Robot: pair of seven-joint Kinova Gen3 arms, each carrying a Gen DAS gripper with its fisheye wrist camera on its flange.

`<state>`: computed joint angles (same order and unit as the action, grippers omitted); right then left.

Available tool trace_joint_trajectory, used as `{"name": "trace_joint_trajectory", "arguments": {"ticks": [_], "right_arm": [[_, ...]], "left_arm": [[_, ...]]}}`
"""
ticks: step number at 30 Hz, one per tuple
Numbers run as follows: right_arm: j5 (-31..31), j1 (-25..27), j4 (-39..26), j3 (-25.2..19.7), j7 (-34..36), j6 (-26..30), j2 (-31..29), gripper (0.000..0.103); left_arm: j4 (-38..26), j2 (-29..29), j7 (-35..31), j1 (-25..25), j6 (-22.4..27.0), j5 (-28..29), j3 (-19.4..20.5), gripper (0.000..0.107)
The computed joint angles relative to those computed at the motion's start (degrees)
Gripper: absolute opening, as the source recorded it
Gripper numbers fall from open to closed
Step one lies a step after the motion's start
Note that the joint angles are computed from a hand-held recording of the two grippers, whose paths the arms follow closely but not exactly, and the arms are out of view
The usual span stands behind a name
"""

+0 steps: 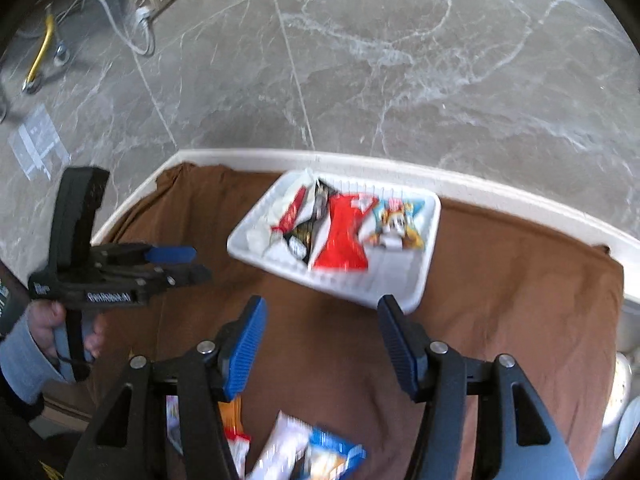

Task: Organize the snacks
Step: 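Withdraw both tools from the tray back toward the remaining snacks, then grasp the pink packet with the left tool while the right grasps the blue roll cake packet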

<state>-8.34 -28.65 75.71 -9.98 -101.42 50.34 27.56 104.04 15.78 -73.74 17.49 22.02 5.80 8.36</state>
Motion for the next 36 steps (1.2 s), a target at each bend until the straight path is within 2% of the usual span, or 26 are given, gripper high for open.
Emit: {"name": "trace_joint_trajectory", "arguments": {"ticks": [3,11,18,24,30,32,35,36], "right_arm": [[-0.33,-0.58,4.69,-0.28,-1.39,-0.03,-2.83,0.061],[-1.56,-2.8,13.96,-1.62,-5.74,0.99,-5.85,0.061],[-0.28,-5.16,17.58,-1.68,-9.76,1.56,-6.65,0.061],[-2.12,-4.23,20.27,-2.31,-10.42,0.29,-7.38,0.061],[-4.01,-3.24,21.89,-2.64,-10.73,-0.77,-7.6,0.061],[-4.03,-3.41,22.06,-2.7,-10.87,-0.81,-7.48,0.06],[-4.5,-3.35,22.3,-2.97,-10.69,-0.9,-7.21,0.048],[-4.25,-3.57,22.26,-2.88,-10.86,-0.72,-7.09,0.044]], "left_arm": [[3.72,-2.99,2.85,3.18,0.76,-2.85,-1.19,0.056],[10.47,-6.08,5.65,5.74,2.93,-4.53,0.98,0.057],[12.71,-5.39,11.04,10.54,5.25,-10.21,1.49,0.057],[13.53,-4.47,12.14,11.99,6.08,-11.67,2.15,0.056],[13.79,-3.53,15.63,14.16,6.0,-15.01,1.21,0.056],[13.97,-3.25,16.0,14.33,5.46,-15.61,1.05,0.056],[14.15,-2.85,16.25,14.49,4.65,-16.32,0.8,0.056],[13.95,-2.52,16.83,14.97,4.93,-17.09,0.39,0.05]]}}
